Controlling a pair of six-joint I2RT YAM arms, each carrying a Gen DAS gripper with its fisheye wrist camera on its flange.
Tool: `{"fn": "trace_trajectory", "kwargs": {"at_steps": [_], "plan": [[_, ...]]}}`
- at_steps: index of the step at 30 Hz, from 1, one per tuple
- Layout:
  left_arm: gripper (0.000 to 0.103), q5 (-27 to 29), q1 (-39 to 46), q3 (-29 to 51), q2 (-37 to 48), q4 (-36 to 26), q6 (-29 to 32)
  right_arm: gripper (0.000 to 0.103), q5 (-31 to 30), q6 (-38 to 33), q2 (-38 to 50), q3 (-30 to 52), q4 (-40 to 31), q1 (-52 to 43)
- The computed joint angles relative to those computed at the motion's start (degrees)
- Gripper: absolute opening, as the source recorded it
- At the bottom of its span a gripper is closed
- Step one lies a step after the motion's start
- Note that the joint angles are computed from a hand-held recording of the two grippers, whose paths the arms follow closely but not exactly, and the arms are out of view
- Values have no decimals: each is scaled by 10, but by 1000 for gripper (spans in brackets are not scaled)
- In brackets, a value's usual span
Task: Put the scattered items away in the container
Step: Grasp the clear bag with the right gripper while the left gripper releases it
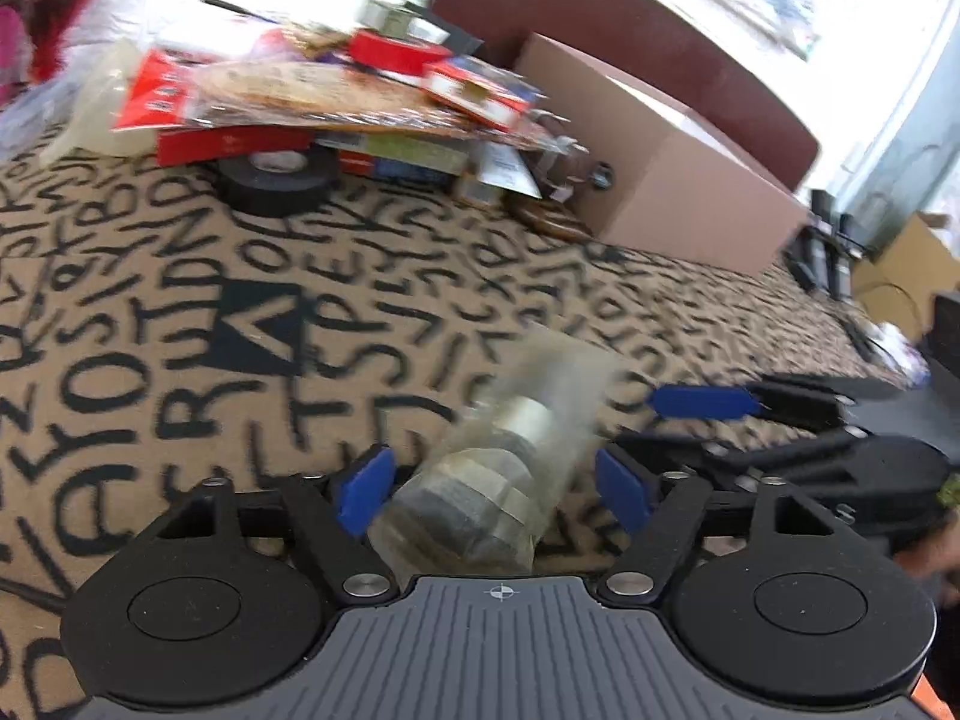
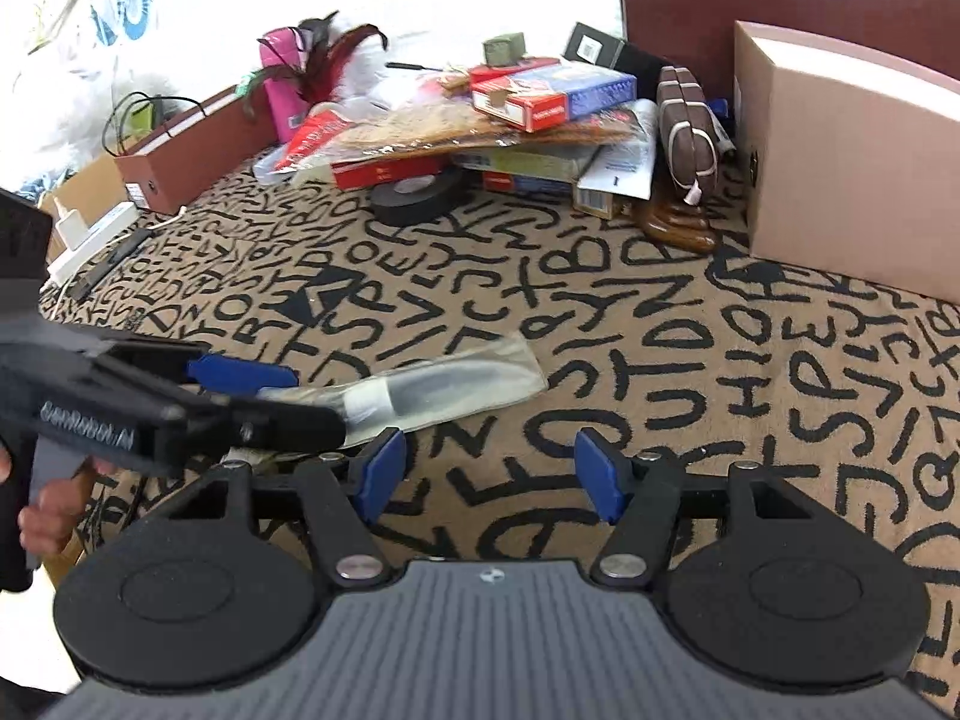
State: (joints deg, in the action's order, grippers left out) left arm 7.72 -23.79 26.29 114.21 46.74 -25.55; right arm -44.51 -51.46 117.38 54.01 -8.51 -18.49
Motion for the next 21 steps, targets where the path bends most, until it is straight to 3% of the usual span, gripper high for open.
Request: {"fn": "trace_trajectory", "kwargs": {"at_steps": [2,6,11,16,19,21], "plan": [[79,24,-8,4,5,2,3,67,0,-1,1,1,-2,-6],[79,-1,-32,21,14,-4,-3,62,-21,9,25,42,-76,-22],[60,-11,-28,22,13,-6,-29,56,-40,62,33,59,-87,-15],[61,-22,-24,17,30,29,-53,56,-45,87,43,77,-96,10],[60,-43,-38,31,33,16,-35,56,-34,94,60,95,-120,32],[50,-61,-47,42,29,-8,-27,56,-31,105,57,87,-108,43]]}}
